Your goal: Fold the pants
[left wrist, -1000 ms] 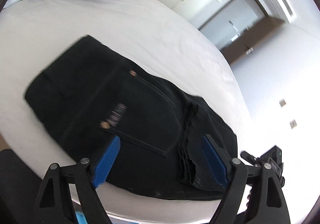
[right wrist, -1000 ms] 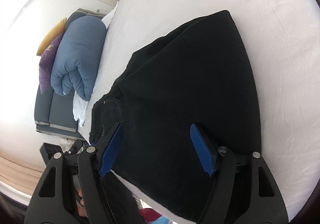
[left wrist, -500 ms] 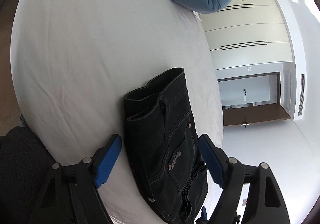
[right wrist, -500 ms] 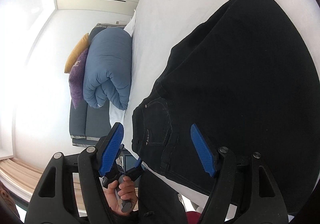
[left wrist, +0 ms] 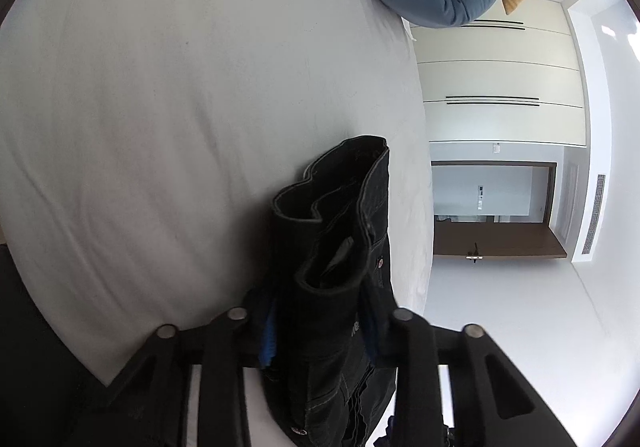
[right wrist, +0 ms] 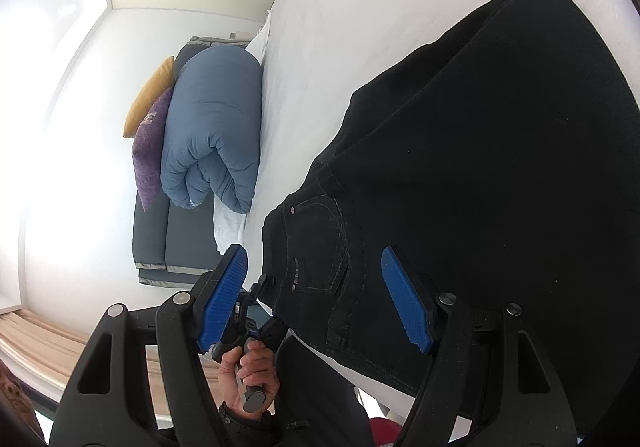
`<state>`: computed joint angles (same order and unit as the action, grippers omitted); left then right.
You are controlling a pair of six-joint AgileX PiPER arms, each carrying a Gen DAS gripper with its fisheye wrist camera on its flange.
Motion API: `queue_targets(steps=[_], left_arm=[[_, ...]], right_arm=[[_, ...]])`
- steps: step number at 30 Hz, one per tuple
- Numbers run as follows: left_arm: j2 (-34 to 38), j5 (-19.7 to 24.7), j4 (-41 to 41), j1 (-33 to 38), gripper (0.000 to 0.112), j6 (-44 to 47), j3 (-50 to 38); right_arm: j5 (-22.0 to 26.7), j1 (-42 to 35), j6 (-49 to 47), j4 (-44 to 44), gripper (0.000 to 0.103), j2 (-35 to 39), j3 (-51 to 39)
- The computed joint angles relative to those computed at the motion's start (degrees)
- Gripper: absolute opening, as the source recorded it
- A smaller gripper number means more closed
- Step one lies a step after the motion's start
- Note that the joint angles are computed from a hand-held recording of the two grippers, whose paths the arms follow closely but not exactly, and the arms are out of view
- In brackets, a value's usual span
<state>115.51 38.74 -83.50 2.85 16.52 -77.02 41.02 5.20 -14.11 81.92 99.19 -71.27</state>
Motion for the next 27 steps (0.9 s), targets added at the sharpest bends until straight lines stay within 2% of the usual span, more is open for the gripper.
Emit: queue_targets(steps=[4, 7, 10, 13, 17, 19, 23, 26, 27], left_arm=[[-0.5, -0.4, 0.9, -0.2, 0.021, -0.6, 0.1], [-1.0, -0.6, 0.6, -0.4, 0.018, -0.5, 0.2], [-2.1, -1.4, 2.9, -0.9, 0.018, -1.2, -0.3], [-3.0, -2.1, 6.1, -1.6, 0.017, -2.5, -1.5], [-3.1, -2.3, 9.4, -2.1, 0.017, -4.4, -3.4], [-3.5, -2.4, 10.6, -2.4, 0.017, -4.9, -3.7], [-4.3, -2.5, 14.9, -3.5, 0.017, -7.2, -5.9], [-5.1, -2.3, 17.5, -4.1, 0.017, -8.0, -6.8], [-5.3, -2.3, 18.3, -4.3, 0.017, -8.5, -7.2]], right_arm=[[1.7, -0.4, 3.0, -3.1, 0.07, 2.8, -5.4], [5.7, -0.9, 7.3, -5.5, 0.07, 7.9, -10.6], [8.5, 0.2, 16.5, -15.4, 0.067, 13.6, -16.5], [6.1, 1.6, 16.3, -18.5, 0.067, 13.8, -17.0], [10.4, 2.1, 23.4, -25.3, 0.07, 15.1, -23.8], [12.0, 2.1, 21.9, -22.3, 0.07, 16.4, -26.9], [15.4, 3.0, 23.2, -21.6, 0.07, 22.9, -38.8], [17.6, 2.8, 26.3, -22.6, 0.07, 28.6, -46.0], [18.9, 2.9, 29.1, -25.4, 0.069, 30.5, -48.2]])
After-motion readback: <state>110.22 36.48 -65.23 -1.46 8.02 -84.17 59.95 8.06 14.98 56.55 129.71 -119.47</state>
